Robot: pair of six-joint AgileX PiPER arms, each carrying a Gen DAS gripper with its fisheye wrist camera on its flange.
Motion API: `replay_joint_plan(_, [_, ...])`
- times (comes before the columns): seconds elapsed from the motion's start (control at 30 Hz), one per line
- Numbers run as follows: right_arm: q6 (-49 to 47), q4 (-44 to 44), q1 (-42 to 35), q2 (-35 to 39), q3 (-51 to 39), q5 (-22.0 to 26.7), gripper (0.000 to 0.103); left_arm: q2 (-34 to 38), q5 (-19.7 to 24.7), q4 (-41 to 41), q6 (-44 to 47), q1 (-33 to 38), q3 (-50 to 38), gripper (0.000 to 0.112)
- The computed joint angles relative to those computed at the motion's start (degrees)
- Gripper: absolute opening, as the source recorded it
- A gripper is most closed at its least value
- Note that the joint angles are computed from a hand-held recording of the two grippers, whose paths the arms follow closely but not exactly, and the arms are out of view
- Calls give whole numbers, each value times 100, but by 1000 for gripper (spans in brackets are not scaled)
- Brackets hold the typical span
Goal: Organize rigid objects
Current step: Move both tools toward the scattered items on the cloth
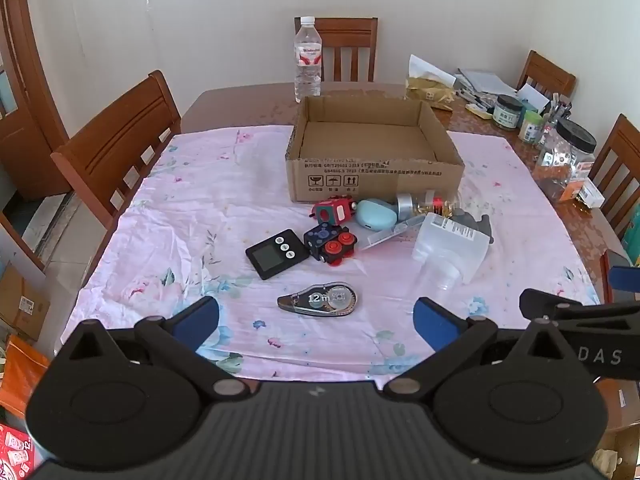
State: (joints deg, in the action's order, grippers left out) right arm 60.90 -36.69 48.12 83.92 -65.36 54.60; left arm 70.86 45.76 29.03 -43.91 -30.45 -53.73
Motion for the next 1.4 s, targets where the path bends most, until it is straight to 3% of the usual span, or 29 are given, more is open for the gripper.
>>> replay_joint_plan(1.4, [-112, -13, -85, -8, -49, -21, 103, 96, 50, 75, -110, -53, -182, 103])
